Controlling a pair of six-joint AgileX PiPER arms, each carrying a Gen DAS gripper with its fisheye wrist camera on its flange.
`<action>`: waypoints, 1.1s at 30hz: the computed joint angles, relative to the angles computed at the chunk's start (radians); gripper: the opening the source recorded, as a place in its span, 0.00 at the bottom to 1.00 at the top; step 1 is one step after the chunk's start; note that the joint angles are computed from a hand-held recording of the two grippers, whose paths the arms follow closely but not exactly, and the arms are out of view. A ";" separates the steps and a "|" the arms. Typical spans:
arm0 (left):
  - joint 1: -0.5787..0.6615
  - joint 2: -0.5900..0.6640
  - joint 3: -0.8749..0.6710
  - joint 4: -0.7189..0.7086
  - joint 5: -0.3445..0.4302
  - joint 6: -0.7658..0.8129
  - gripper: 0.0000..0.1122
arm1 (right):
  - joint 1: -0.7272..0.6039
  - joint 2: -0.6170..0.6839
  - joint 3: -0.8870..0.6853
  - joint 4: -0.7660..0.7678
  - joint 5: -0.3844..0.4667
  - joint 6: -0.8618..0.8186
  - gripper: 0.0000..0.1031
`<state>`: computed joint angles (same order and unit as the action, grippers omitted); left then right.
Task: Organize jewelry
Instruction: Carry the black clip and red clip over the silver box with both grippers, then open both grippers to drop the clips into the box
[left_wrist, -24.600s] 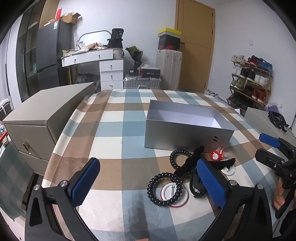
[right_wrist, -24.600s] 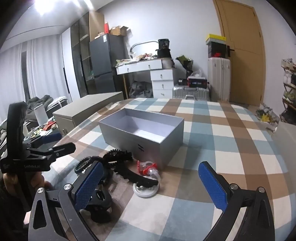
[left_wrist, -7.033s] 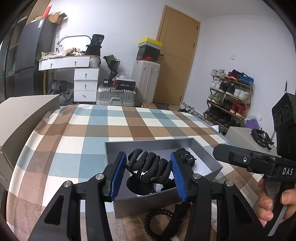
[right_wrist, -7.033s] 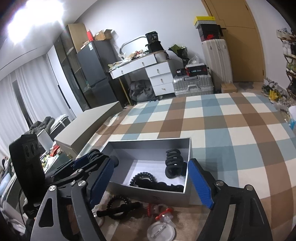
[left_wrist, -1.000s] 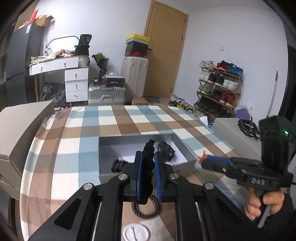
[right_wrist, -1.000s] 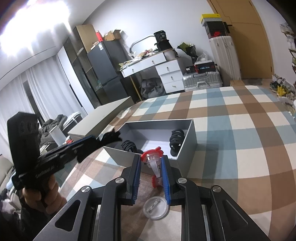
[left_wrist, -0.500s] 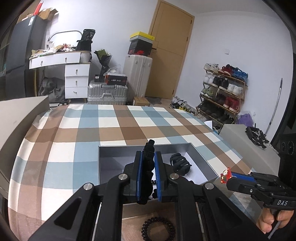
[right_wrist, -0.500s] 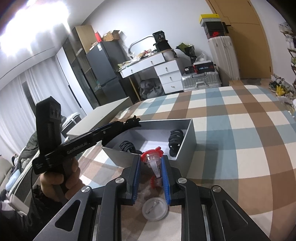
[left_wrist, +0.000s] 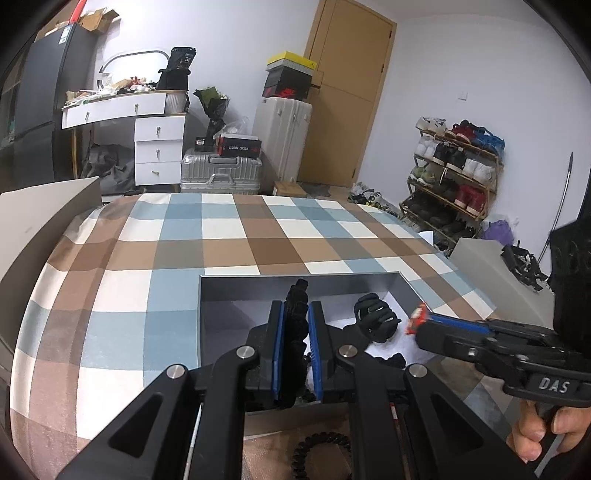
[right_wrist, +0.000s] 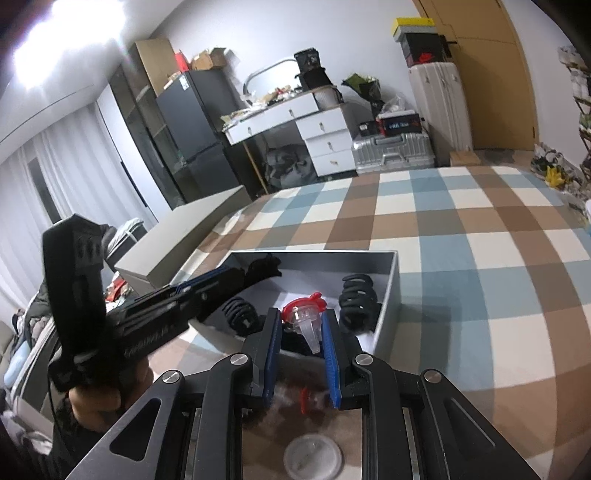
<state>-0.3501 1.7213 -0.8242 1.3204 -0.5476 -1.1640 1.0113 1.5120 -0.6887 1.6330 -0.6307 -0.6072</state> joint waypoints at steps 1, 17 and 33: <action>0.002 0.003 -0.004 0.013 0.000 -0.014 0.07 | -0.014 0.008 -0.004 -0.011 0.021 0.008 0.20; -0.015 0.004 -0.011 0.120 0.025 -0.104 0.07 | -0.071 0.014 0.003 -0.023 0.078 0.024 0.20; -0.020 0.003 0.004 0.047 0.001 -0.026 0.07 | 0.012 0.007 -0.038 0.080 -0.044 -0.079 0.54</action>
